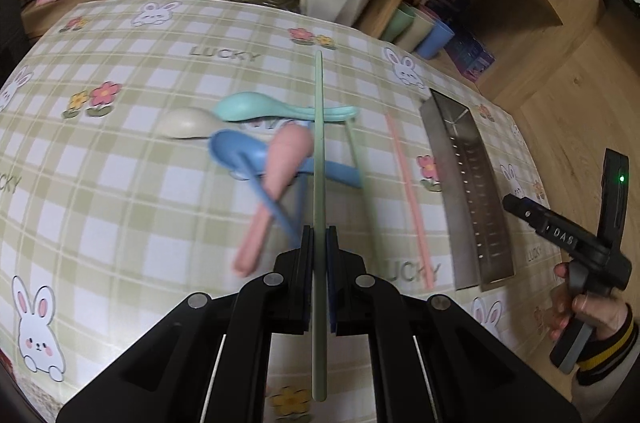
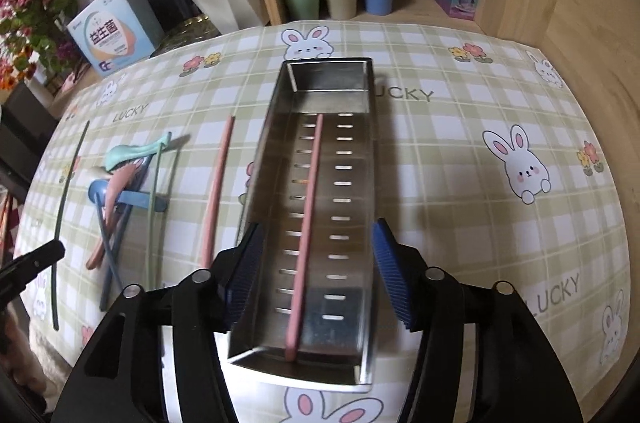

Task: Organize utensils
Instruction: 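Lower the green chopstick into the steel tray and open the left tool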

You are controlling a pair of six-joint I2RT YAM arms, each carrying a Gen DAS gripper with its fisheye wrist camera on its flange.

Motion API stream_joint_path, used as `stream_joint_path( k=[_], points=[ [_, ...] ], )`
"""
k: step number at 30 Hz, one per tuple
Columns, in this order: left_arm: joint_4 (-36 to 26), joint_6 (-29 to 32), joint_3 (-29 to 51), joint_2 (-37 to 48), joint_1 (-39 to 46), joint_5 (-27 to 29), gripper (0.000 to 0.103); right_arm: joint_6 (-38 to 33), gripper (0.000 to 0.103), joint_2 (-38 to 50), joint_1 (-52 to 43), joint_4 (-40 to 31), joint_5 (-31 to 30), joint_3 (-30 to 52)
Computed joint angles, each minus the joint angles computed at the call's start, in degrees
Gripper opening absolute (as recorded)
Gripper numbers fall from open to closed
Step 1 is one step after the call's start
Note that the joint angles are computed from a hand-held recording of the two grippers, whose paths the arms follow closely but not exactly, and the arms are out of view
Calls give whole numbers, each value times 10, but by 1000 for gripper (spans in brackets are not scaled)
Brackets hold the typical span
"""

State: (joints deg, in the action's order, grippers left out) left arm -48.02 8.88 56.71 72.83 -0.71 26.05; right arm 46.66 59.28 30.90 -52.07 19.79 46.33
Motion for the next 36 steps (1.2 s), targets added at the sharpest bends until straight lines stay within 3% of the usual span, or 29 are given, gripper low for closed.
stream_joint_path(
  k=[2,4,5,21,26,36],
  points=[
    [6,-27,7,4,-35,-15,6,-8,68,-8,-7,-1,0,-6],
    [13,-57,16,10,-74,-30,6,-18,85,-22,-18,-4,-2,-12],
    [15,-66,20,14,-86,-35,6,-23,87,-31,-23,-4,-1,-16],
    [81,-281,143,181,-371,-127,6,-121,87,-187,-244,-27,-101,-88],
    [70,-314,195,255,-404,-139,6,-140,87,-233,-306,-38,-143,-105],
    [44,-323,230,318,-429,-143,6,-158,87,-260,-349,-53,-151,-112]
  ],
)
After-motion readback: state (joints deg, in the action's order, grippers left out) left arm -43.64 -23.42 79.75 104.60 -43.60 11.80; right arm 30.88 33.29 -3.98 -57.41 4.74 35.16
